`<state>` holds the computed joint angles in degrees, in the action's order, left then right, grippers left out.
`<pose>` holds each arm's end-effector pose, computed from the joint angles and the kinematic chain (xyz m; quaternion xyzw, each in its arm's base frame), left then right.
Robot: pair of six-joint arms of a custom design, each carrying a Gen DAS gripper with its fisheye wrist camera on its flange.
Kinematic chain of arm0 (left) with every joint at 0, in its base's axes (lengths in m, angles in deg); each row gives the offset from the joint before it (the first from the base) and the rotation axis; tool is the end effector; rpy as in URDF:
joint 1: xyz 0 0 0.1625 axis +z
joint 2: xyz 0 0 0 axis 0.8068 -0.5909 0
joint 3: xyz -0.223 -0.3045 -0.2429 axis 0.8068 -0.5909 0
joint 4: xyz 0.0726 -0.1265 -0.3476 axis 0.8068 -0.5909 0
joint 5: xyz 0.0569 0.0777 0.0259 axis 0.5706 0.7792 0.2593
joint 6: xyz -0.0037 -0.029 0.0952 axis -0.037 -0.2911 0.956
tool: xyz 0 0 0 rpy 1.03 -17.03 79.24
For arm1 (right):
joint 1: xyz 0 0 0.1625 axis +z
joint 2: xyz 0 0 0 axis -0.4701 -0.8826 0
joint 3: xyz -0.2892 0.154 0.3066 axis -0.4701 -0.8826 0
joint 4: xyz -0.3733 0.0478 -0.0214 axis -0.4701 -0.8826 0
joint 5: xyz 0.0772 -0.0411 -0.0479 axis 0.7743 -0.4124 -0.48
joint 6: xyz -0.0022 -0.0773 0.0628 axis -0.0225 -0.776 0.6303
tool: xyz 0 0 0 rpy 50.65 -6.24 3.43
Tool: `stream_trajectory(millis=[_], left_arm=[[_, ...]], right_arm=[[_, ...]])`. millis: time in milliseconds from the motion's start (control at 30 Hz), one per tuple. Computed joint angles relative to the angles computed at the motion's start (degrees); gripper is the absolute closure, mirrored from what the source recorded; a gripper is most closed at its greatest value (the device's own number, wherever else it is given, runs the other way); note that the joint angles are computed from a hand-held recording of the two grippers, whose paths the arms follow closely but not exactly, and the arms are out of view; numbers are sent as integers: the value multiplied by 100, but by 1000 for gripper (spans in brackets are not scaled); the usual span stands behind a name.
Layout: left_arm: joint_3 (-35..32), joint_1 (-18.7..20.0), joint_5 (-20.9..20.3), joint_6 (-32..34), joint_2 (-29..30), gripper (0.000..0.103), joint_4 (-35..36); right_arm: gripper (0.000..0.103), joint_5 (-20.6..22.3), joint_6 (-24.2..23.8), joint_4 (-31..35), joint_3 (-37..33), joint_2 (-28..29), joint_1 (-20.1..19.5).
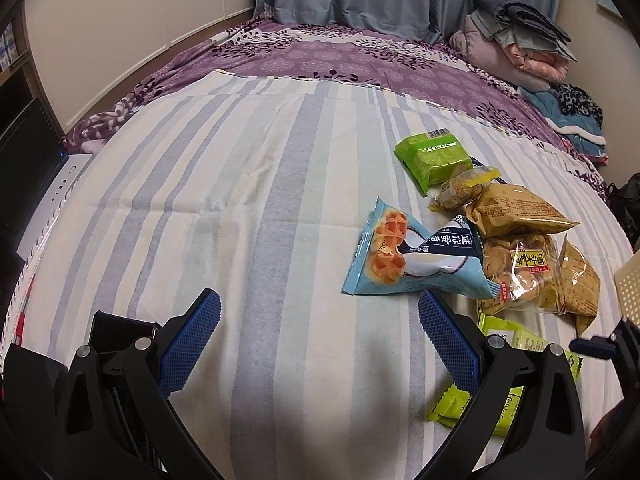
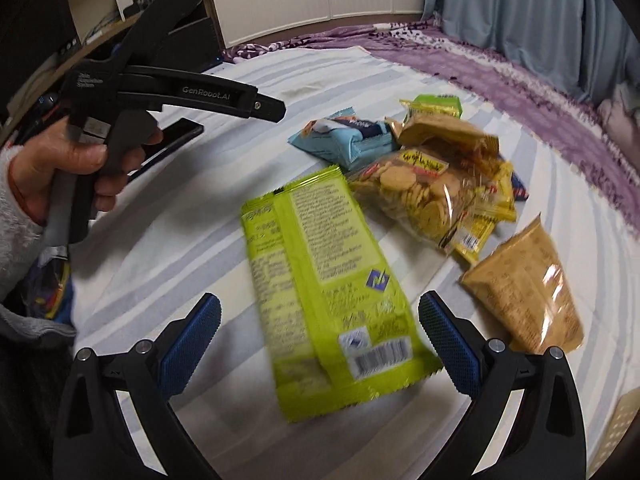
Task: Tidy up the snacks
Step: 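Grasp the green-yellow snack bag with the right tool while the left tool approaches the blue wafer packet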
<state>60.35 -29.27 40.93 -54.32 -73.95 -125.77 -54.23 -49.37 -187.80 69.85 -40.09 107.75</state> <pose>-0.3496 -0.3887 0.0150 -0.1944 0.8043 -0.3866 0.4072 0.0319 -0.4720 0.3291 0.6539 -0.7491 -0.0332 0.1007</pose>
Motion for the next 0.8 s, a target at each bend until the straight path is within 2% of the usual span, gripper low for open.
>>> stream_trajectory(millis=[133, 267, 300, 333, 367, 433, 633, 800], left_arm=[[-31, -28, -12, -22, 8, 2, 63], [-45, -17, -24, 122, 41, 2, -15], [-48, 2, -22, 229, 62, 2, -88], [-48, 21, -15, 338, 80, 2, -179], [-29, 42, 3, 476, 93, 2, -327], [40, 104, 63, 856, 122, 2, -796], [-109, 334, 208, 1846, 274, 2, -1433], [-75, 518, 349, 2662, 325, 2, -2326]], right_arm=[[5, -73, -143, -442, 196, 172, 133], [5, -156, -58, -531, 236, 268, 170], [7, -169, -38, -568, 259, 271, 167], [14, -198, -14, -661, 302, 272, 159], [20, -252, 37, -676, 303, 266, 137], [23, -206, 174, -562, 254, 248, 77], [28, -28, 376, -314, 97, -4, -206], [29, 63, 583, -162, -31, -72, -376]])
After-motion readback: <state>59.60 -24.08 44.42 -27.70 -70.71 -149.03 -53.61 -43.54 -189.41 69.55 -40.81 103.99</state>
